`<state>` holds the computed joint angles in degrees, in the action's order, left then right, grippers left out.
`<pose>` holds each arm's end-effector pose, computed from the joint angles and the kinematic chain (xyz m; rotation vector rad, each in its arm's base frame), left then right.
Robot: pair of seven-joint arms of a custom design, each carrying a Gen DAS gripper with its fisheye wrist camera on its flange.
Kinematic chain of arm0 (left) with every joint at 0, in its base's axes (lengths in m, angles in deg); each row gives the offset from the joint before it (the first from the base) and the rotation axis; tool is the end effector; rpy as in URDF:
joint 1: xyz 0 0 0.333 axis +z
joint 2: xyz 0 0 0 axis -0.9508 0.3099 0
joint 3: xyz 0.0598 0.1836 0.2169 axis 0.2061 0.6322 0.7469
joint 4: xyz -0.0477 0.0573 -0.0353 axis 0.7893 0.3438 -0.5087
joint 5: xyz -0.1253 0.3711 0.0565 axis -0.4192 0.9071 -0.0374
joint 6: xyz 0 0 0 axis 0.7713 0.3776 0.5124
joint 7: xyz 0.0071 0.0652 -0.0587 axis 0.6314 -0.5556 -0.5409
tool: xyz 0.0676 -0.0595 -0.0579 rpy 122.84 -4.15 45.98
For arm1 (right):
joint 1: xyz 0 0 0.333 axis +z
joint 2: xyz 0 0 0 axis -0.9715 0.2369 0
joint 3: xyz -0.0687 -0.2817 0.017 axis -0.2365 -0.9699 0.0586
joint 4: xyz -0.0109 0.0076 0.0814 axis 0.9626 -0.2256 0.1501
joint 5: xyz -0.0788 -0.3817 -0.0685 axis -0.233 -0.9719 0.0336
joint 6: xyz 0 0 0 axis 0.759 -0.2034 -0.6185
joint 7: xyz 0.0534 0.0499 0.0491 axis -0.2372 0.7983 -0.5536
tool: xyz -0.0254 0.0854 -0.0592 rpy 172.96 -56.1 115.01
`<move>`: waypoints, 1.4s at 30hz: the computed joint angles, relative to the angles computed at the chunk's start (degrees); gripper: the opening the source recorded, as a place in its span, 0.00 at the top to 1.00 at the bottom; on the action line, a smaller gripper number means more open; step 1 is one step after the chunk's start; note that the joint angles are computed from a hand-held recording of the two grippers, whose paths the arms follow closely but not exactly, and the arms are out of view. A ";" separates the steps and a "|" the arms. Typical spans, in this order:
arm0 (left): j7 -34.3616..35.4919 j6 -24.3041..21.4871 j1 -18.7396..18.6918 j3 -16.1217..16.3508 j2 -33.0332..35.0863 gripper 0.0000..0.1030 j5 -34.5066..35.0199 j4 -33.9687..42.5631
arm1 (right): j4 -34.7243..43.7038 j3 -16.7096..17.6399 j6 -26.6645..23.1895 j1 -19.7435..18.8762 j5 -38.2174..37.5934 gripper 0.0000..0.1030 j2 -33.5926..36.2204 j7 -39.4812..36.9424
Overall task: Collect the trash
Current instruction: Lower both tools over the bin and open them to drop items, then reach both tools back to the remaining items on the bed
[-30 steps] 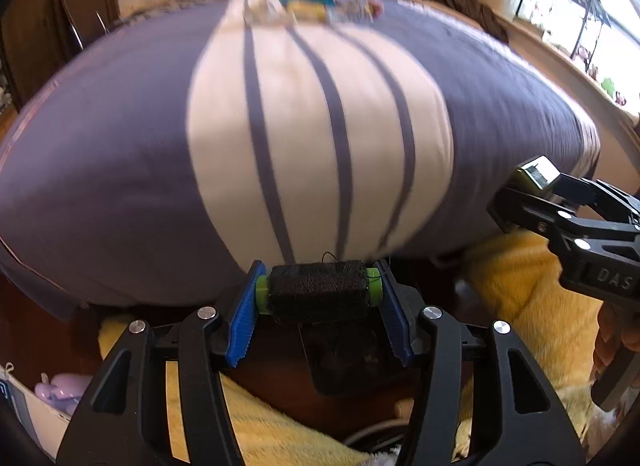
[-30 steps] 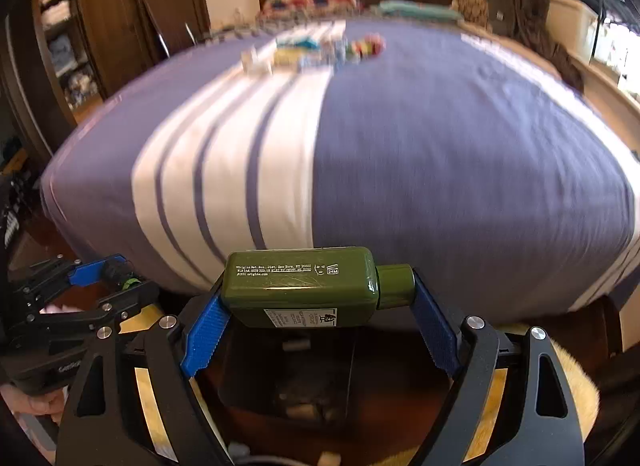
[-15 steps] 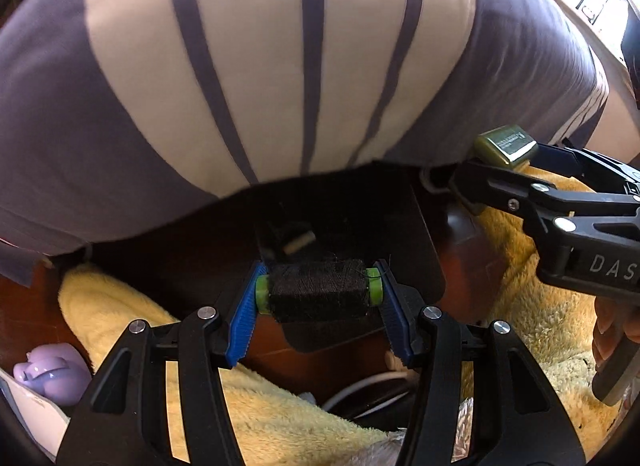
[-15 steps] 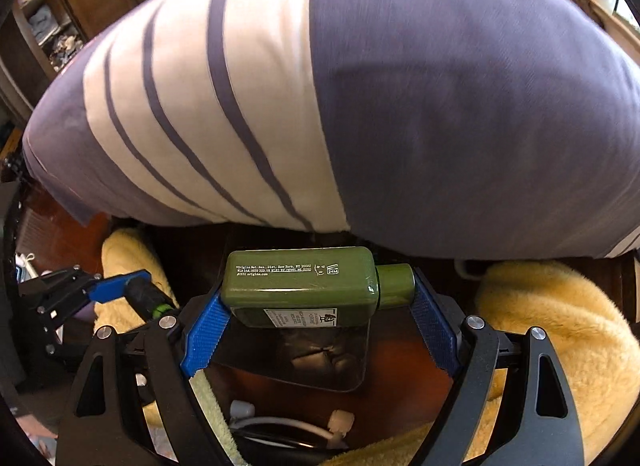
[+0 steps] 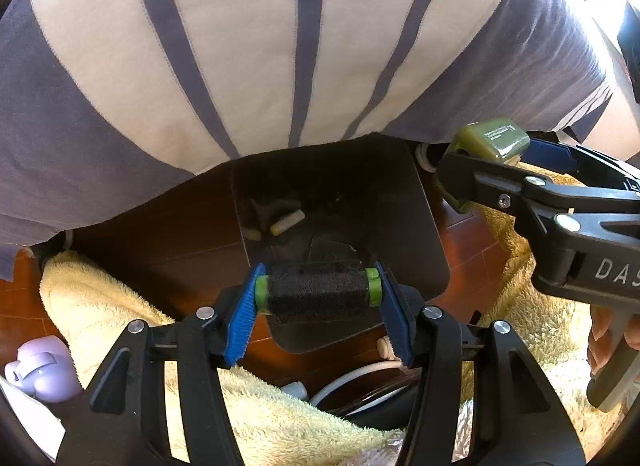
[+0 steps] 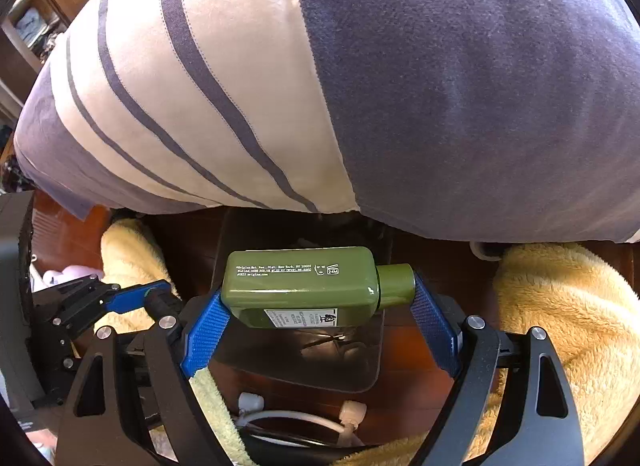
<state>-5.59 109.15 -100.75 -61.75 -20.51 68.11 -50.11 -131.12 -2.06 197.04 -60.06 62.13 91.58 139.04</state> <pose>0.4822 -0.4101 0.2924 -2.0521 2.2929 -0.4661 0.5190 0.2085 0.3314 -2.1712 1.7067 -0.0942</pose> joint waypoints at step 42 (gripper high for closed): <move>-20.44 -7.61 7.73 1.20 -9.99 0.12 33.06 8.34 | 18.38 -3.04 7.05 -2.65 -13.27 0.05 2.60 9.37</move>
